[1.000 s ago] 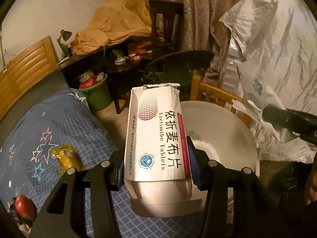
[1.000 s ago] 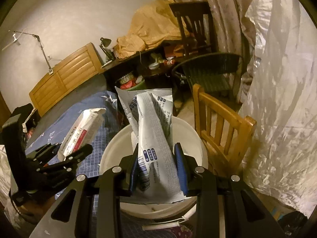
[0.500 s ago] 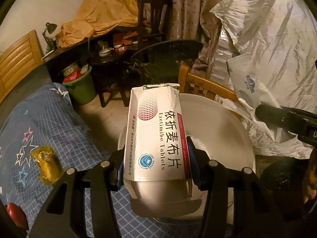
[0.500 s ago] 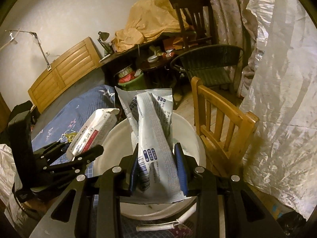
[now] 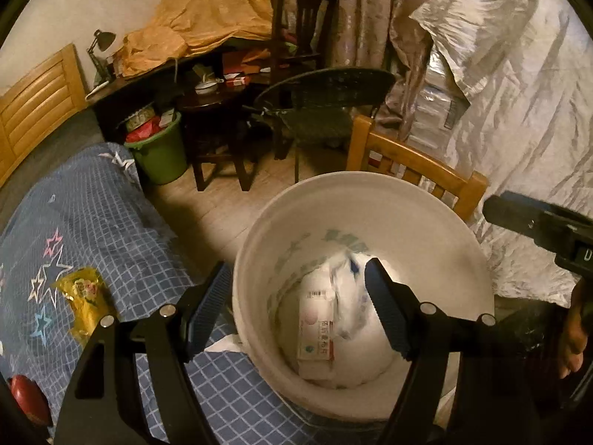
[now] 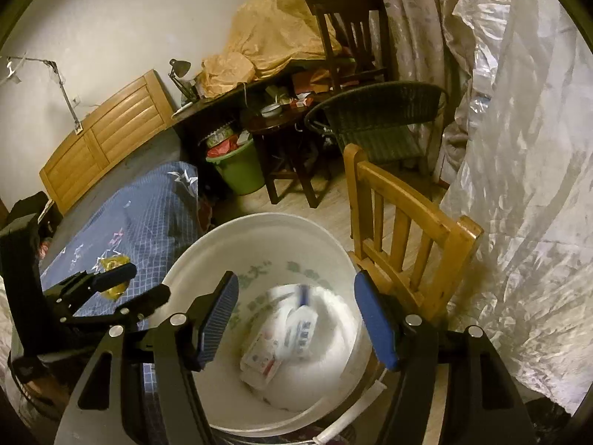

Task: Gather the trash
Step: 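Open both tools to drop the box and packet into the bucket, then return both tools to the trash pile on the bed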

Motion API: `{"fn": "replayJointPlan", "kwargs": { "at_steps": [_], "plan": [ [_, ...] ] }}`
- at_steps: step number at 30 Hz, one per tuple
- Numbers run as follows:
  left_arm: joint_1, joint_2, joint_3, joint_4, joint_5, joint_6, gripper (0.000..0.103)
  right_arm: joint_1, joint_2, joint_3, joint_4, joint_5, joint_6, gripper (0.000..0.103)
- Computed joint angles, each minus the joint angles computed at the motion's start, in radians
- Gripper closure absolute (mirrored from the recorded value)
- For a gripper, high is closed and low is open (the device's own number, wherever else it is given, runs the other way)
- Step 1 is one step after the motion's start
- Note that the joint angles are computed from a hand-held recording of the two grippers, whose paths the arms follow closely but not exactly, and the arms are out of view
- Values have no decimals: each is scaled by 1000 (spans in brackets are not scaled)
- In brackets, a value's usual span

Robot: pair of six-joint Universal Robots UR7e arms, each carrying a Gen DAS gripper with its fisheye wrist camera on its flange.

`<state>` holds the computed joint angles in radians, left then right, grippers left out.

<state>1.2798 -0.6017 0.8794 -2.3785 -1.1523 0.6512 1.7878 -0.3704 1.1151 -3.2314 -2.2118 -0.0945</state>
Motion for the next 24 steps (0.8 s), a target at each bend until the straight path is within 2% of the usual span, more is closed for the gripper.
{"fn": "replayJointPlan", "kwargs": {
  "at_steps": [4,6,13,16,20,24],
  "plan": [
    [7,-25,34,-31,9,-14,31,5,-5,29,-38,6,3,37],
    [12,-58,88,-84,13,-16,24,14,-2,40,-81,15,-22,37],
    [43,-221,307,-260,-1,-3,21,81,68,25,-279,64,-163,37],
    [66,-303,391,-338,-4,-6,20,118,130,-24,-361,87,-250,37],
    [99,-379,432,-384,-3,-22,20,162,230,-123,-448,130,-367,37],
    [140,-454,456,-417,-1,-54,19,195,327,-232,-469,171,-423,34]
  ]
}}
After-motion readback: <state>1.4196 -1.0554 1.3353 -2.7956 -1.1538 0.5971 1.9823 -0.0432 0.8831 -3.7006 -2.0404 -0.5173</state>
